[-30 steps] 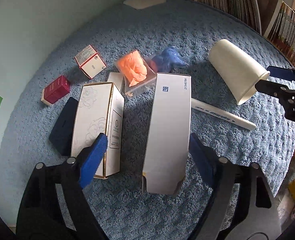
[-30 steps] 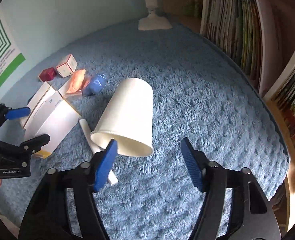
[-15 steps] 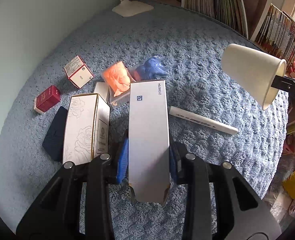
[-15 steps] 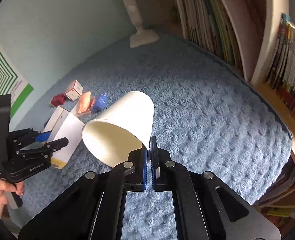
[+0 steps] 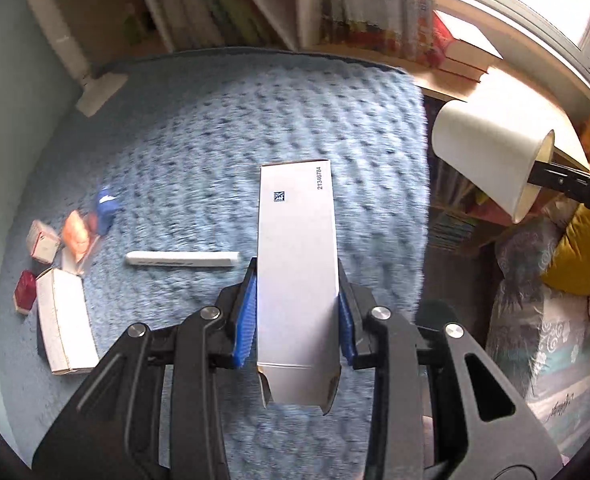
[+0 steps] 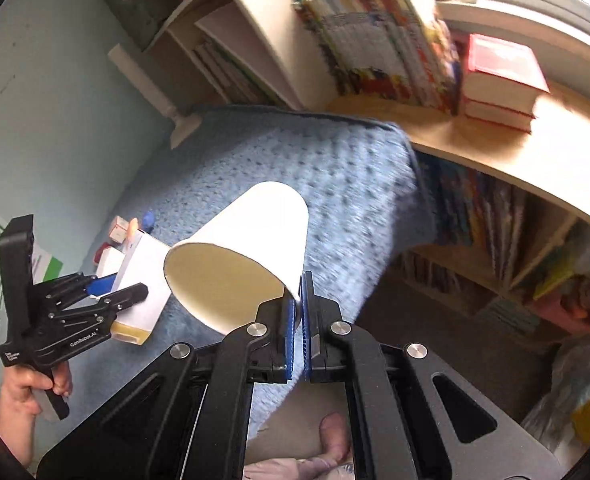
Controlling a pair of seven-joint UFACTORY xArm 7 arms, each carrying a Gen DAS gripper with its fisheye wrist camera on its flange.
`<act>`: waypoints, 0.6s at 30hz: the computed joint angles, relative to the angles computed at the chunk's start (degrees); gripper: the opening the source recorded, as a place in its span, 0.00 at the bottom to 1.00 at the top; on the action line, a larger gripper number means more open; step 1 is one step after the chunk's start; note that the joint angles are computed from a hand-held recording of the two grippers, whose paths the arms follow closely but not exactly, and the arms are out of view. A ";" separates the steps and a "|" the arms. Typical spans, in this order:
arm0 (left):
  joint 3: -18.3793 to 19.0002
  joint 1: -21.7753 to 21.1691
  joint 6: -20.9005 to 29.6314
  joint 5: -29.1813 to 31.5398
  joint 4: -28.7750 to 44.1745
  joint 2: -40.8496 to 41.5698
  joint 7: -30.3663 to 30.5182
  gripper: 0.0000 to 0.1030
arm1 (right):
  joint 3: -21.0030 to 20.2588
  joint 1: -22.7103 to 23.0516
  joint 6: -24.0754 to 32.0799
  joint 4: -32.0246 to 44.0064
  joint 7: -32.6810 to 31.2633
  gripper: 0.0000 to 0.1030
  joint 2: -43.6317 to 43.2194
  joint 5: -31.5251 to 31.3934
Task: Collect trash
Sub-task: 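Carry the white box and paper cup with both tools to the wastebasket, then open both tools to drop the box and cup into the wastebasket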
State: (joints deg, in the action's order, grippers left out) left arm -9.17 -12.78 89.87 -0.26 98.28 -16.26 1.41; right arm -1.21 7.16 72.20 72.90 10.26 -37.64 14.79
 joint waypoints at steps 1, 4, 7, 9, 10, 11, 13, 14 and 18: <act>-0.92 -1.02 0.16 -0.95 0.22 0.39 0.34 0.30 | -0.62 -1.10 1.48 -1.93 0.86 0.04 -2.72 -0.81; -3.79 -4.38 0.49 -2.58 0.80 2.01 1.38 0.30 | -2.06 -4.16 5.45 -7.33 3.51 0.04 -9.71 -2.80; -6.22 -8.02 0.53 -3.70 -0.17 3.29 2.37 0.30 | -3.27 -7.08 9.49 -12.05 6.31 0.04 -15.85 -4.50; -7.11 -10.24 0.22 -4.70 -1.87 3.91 3.34 0.30 | -4.27 -9.07 12.80 -15.27 8.31 0.04 -19.89 -5.49; -8.01 -11.51 0.48 -4.65 -2.62 4.68 3.75 0.30 | -4.91 -10.16 14.77 -17.01 9.26 0.04 -22.05 -6.08; -8.18 -12.39 0.30 -4.72 -3.66 4.78 4.28 0.30 | -5.41 -11.03 16.45 -18.35 10.00 0.04 -23.89 -6.52; -8.98 -14.34 0.36 -5.19 -5.31 5.79 4.89 0.30 | -6.42 -12.41 19.01 -20.89 10.83 0.04 -26.83 -7.36; -9.03 -15.11 0.48 -5.66 -5.91 6.15 5.10 0.30 | -6.97 -13.34 20.28 -22.62 11.37 0.04 -28.65 -7.82; -9.91 -18.15 0.26 -6.36 -8.86 7.71 5.69 0.30 | -9.28 -16.31 24.76 -28.43 13.52 0.04 -34.54 -8.05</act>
